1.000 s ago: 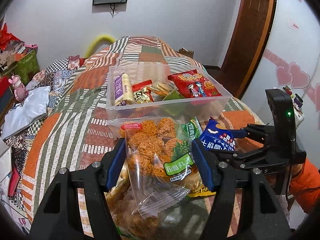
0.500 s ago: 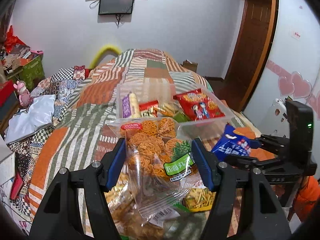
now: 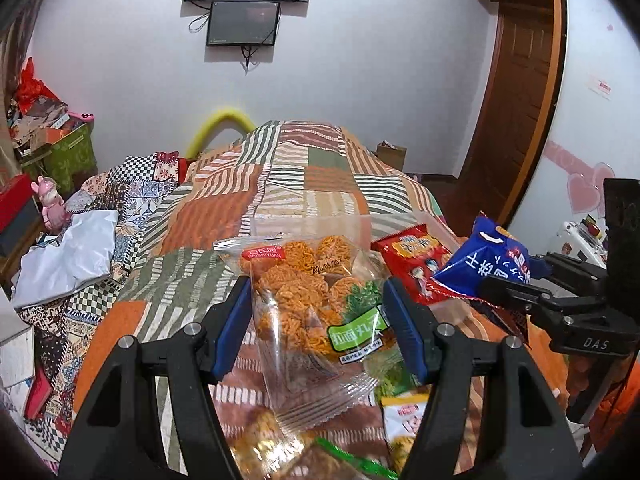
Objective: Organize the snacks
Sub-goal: 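Grasp the clear fried-snack bag with the left gripper while the right lifts the blue bag, then drop the fried-snack bag into the box with the left gripper while the right drops the blue bag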
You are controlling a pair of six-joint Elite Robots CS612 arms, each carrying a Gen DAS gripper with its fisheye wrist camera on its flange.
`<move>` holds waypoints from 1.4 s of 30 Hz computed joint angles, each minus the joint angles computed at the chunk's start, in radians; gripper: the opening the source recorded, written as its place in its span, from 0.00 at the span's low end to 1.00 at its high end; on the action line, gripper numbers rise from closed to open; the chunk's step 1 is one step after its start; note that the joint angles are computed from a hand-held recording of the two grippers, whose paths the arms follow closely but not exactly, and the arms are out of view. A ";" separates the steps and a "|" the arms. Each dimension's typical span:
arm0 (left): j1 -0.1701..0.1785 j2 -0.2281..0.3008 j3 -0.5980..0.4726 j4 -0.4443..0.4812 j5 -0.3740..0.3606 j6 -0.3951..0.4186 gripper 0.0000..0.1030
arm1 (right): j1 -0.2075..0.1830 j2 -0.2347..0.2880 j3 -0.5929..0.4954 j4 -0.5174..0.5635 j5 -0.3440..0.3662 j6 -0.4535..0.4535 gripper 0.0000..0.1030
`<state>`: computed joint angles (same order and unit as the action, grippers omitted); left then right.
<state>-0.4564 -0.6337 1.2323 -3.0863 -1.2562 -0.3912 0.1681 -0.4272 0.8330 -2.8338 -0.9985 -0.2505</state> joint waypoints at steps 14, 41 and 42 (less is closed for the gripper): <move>0.042 0.065 -0.116 0.069 -0.056 -0.004 0.63 | 0.044 0.153 -0.317 0.283 -0.056 -0.129 0.57; 0.065 0.169 -0.308 0.275 -0.174 -0.002 0.64 | 0.041 0.157 -0.338 0.368 -0.059 -0.224 0.72; 0.065 0.165 -0.302 0.268 -0.175 -0.005 0.65 | 0.039 0.154 -0.331 0.363 -0.056 -0.218 0.72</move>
